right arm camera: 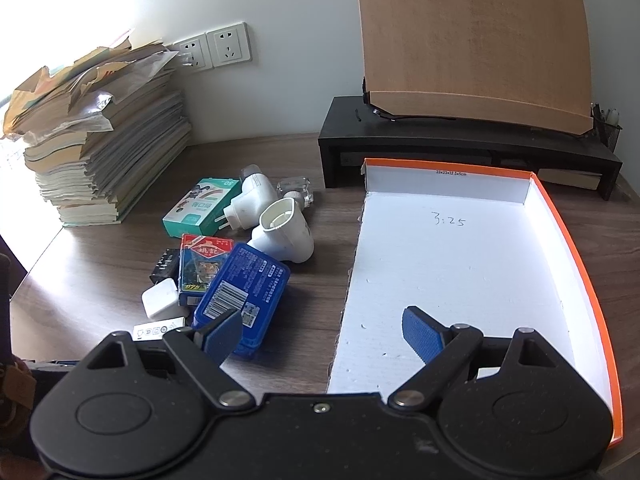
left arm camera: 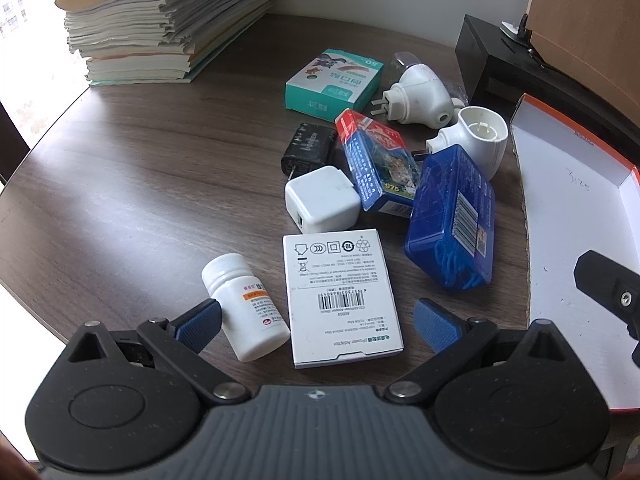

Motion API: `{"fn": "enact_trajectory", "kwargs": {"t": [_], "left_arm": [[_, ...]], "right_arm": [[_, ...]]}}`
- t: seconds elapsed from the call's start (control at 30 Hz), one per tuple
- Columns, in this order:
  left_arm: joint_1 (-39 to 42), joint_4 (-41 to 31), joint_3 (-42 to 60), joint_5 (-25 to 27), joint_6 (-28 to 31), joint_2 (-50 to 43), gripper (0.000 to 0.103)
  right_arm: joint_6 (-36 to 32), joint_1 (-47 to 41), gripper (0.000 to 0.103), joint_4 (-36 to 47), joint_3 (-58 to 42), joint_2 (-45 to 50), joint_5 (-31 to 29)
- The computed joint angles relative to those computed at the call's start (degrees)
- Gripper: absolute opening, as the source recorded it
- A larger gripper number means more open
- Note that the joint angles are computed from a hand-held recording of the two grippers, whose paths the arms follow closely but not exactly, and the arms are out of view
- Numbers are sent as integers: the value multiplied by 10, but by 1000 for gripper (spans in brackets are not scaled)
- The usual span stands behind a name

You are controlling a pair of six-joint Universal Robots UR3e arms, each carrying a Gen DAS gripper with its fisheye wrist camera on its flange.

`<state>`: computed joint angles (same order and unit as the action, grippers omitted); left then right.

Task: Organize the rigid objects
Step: 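Grasp the white adapter box with the left gripper while the right gripper grasps the blue tin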

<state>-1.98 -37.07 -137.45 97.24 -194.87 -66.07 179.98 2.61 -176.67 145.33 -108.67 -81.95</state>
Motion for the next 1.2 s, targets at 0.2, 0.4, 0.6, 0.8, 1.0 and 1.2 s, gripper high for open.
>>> {"fn": "enact_trajectory", "kwargs": {"t": [0.2,0.4,0.6,0.8,1.0,1.2], "left_arm": [[-2,26,-7,9,10,-12,103],[5,121,-55,5,66,-15,92],[42,159,-88,-16,109,22,47],[106,101,-102,-79,140,87,77],[13,181,-90,-10,102,4,93],[-104,280,-71,94,78,-104,85]], "right_arm": [[5,11,102,8,-9,8,-10],[13,4,102,7,-18,24,15],[53,-28,102,18,-43,58,104],[90,-14,102,47,-98,116,117],[97,-10,102,51,-109,125,102],[89,-13,102,57,-107,118,96]]}}
